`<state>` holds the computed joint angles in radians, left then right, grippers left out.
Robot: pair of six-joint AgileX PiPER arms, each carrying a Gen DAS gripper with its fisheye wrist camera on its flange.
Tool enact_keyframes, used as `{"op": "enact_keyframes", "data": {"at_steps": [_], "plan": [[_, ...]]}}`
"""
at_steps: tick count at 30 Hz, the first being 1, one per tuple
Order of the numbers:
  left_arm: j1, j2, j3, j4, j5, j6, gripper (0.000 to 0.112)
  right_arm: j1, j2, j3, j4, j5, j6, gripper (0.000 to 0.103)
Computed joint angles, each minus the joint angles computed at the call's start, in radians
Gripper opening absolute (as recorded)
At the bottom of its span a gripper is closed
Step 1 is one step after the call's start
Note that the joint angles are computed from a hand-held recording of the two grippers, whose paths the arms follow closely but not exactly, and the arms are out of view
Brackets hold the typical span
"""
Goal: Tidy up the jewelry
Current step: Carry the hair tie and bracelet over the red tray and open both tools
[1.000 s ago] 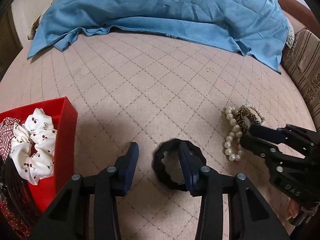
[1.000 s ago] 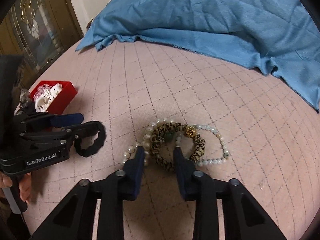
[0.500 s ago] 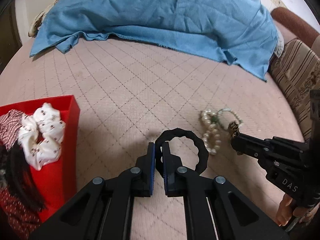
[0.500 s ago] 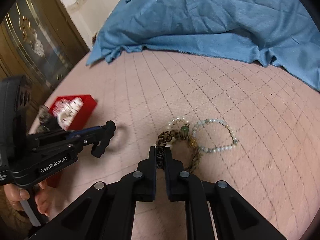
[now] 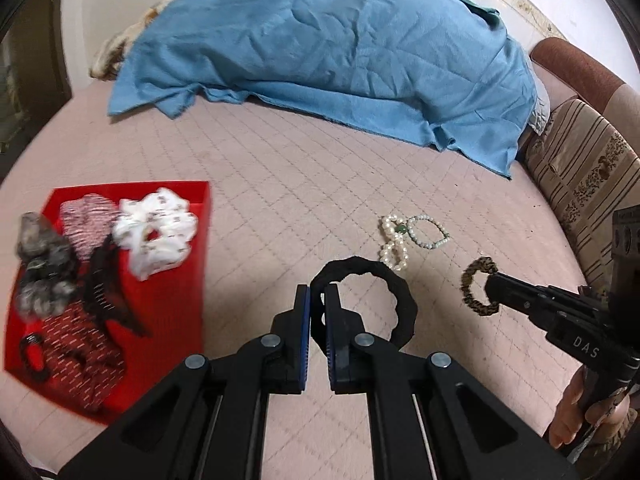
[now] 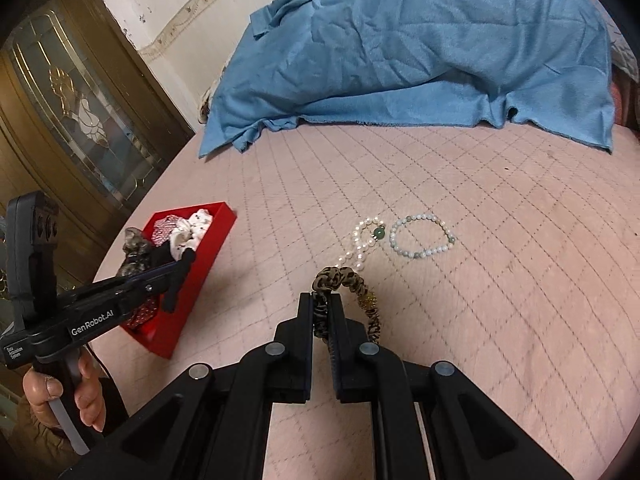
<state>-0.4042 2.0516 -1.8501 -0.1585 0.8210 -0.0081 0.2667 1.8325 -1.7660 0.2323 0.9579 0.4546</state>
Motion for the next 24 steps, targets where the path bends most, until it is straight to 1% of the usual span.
{"op": "enact_keyframes", "data": {"at_steps": [4, 10, 14, 18, 24], "plan": [[0.000, -0.114, 0.130, 0.071, -0.042, -0.048, 0.007, 0.038, -0.030, -0.011, -0.032, 0.017, 0.039, 0.008], [-0.006, -0.243, 0.260, 0.194, -0.066, -0.145, 0.007, 0.106, -0.051, -0.055, -0.070, 0.043, 0.090, 0.008], [-0.011, -0.309, 0.319, 0.265, -0.065, -0.203, 0.007, 0.153, -0.055, -0.093, -0.102, 0.059, 0.127, 0.008], [-0.029, -0.366, 0.370, 0.371, -0.062, -0.286, 0.007, 0.198, -0.053, -0.138, -0.136, 0.084, 0.155, 0.008], [-0.036, -0.440, 0.421, 0.452, -0.058, -0.347, 0.007, 0.251, -0.040, -0.208, -0.178, 0.128, 0.195, 0.008]]}}
